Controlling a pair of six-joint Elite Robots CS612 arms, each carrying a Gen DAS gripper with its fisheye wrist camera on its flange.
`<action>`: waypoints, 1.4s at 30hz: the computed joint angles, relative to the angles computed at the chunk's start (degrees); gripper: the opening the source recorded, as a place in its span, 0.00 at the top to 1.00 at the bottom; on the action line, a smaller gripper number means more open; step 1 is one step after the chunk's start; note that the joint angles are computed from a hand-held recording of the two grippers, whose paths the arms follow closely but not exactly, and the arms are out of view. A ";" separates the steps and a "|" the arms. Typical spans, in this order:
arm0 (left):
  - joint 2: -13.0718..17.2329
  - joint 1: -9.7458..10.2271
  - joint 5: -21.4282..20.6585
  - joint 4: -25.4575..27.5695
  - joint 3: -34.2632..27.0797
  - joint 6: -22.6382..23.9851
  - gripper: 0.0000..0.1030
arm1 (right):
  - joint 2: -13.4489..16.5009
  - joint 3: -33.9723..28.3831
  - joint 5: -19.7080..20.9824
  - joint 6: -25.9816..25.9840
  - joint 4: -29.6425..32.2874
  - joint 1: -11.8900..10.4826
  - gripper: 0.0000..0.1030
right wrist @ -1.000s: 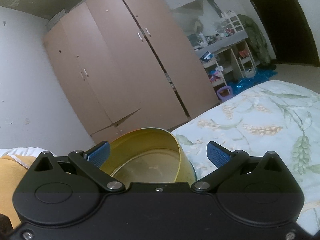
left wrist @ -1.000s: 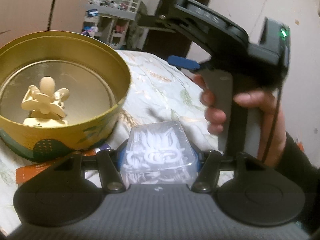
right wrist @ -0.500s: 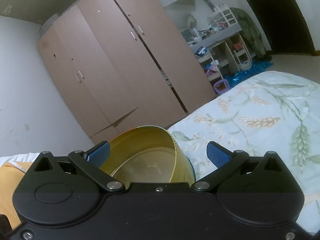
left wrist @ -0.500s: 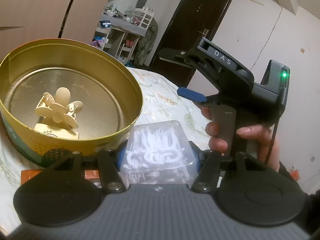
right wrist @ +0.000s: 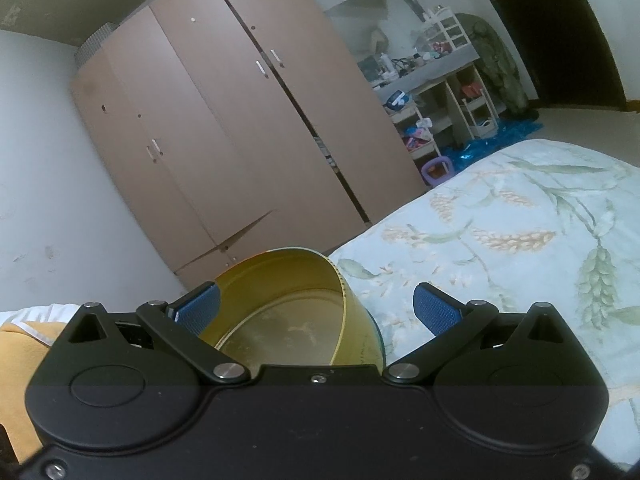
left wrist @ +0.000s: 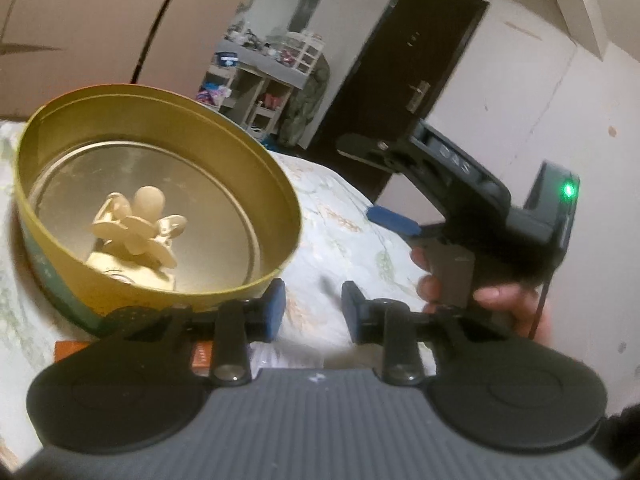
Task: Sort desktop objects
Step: 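Lift the hair-tie box with the left gripper and carry it over the tin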
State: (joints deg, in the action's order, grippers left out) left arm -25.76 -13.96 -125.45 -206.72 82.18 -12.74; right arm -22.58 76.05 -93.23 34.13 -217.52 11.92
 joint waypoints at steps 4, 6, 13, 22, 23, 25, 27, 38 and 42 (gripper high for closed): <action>-0.86 -0.05 0.60 1.06 1.19 4.82 0.21 | -0.01 0.07 -0.71 0.02 -0.94 -0.04 0.00; -0.93 -0.13 -0.50 2.65 1.20 7.38 0.19 | -0.13 0.24 -0.91 0.38 -1.20 -0.17 0.00; -1.94 -1.73 3.98 12.34 1.69 14.56 0.18 | -0.48 0.75 -2.42 2.56 -1.27 -0.35 0.00; -2.22 -4.08 11.85 21.54 1.84 22.51 0.21 | -0.44 0.39 -1.89 1.76 0.55 -0.18 0.00; -2.41 -4.60 13.75 22.10 2.17 23.81 0.28 | -0.40 0.33 -1.79 1.99 0.84 -0.17 0.00; -2.50 -5.47 17.31 22.34 2.74 27.06 0.34 | -0.38 0.24 -2.05 2.29 1.23 -0.13 0.00; -2.56 -5.51 17.69 21.54 3.09 27.81 0.41 | -0.37 0.19 -2.39 2.26 1.46 -0.06 0.00; -2.98 -2.94 6.16 13.83 4.10 26.36 0.41 | -0.37 0.18 -2.89 2.71 1.72 -0.02 0.00; -2.76 -2.31 4.14 11.03 3.95 24.32 0.41 | -0.46 0.33 -3.70 2.73 1.78 0.07 0.00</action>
State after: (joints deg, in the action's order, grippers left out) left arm -28.52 -16.27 -121.31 -195.69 86.13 11.57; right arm -23.04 76.38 -96.93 36.86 -215.74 11.99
